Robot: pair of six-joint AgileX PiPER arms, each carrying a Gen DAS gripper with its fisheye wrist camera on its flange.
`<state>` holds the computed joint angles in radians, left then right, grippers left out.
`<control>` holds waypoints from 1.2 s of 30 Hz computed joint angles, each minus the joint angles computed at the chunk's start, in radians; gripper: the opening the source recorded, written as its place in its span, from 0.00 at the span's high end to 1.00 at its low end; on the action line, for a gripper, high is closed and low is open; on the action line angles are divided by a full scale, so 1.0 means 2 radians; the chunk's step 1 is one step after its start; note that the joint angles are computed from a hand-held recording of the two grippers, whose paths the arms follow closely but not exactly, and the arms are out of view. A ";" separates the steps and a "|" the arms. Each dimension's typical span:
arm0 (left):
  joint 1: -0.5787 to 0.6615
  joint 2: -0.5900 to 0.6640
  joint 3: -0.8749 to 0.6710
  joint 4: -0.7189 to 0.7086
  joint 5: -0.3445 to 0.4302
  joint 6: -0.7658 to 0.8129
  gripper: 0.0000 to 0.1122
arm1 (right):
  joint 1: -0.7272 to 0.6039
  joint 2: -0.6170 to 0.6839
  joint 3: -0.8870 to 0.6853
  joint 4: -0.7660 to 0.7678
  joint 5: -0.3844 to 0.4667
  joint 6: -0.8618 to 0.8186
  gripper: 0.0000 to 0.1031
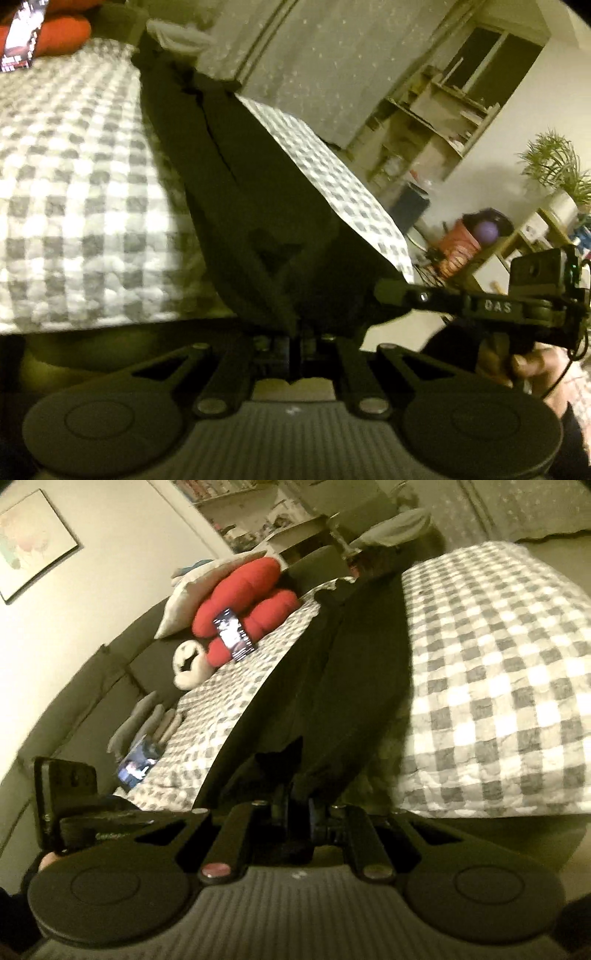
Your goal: Fold clothes
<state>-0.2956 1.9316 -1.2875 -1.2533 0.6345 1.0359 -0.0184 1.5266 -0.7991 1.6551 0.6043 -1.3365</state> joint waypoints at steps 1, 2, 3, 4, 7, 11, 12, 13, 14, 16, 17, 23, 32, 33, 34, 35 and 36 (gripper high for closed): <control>-0.001 0.001 -0.003 0.006 0.005 -0.006 0.96 | 0.004 -0.004 0.002 0.010 -0.008 -0.004 0.88; -0.001 0.002 -0.006 0.013 0.010 -0.011 0.96 | 0.010 -0.008 0.005 0.014 -0.018 -0.004 0.89; -0.002 0.003 -0.009 0.019 0.016 -0.017 0.96 | 0.016 -0.013 0.008 0.020 -0.028 -0.004 0.89; -0.004 0.003 -0.013 0.027 0.018 -0.020 0.96 | 0.021 -0.018 0.010 0.025 -0.039 -0.004 0.89; -0.007 0.014 -0.030 0.030 0.022 -0.021 0.96 | 0.025 -0.045 0.031 0.035 -0.056 -0.007 0.88; -0.006 0.015 -0.039 0.025 0.030 -0.021 0.96 | 0.033 -0.053 0.022 0.026 -0.075 0.011 0.88; -0.005 0.014 -0.039 0.020 0.032 -0.018 0.96 | 0.035 -0.053 0.018 0.022 -0.078 0.015 0.89; -0.002 0.014 -0.039 0.015 0.036 -0.017 0.96 | 0.036 -0.054 0.015 0.021 -0.081 0.016 0.89; 0.000 0.013 -0.040 0.010 0.041 -0.017 0.96 | 0.037 -0.054 0.011 0.020 -0.083 0.019 0.89; 0.006 0.014 -0.045 0.003 0.052 -0.020 0.96 | 0.034 -0.050 0.004 0.026 -0.077 0.019 0.89; 0.010 0.016 -0.049 0.000 0.058 -0.025 0.96 | 0.033 -0.046 -0.001 0.026 -0.076 0.020 0.89; 0.025 0.031 -0.094 -0.018 0.091 -0.048 0.96 | 0.027 -0.031 -0.039 0.028 -0.063 0.021 0.89; 0.033 0.089 -0.235 -0.014 0.098 -0.110 0.96 | 0.006 0.039 -0.151 -0.021 -0.029 0.070 0.89; 0.034 0.102 -0.264 -0.005 0.094 -0.131 0.96 | 0.005 0.050 -0.171 -0.031 -0.025 0.078 0.89; 0.036 0.116 -0.296 0.007 0.090 -0.154 0.96 | 0.005 0.064 -0.195 -0.045 -0.020 0.090 0.89; 0.038 0.130 -0.324 0.013 0.089 -0.172 0.96 | 0.004 0.081 -0.224 -0.064 -0.013 0.110 0.89; 0.039 0.147 -0.359 0.026 0.088 -0.196 0.96 | 0.003 0.099 -0.256 -0.084 -0.007 0.130 0.89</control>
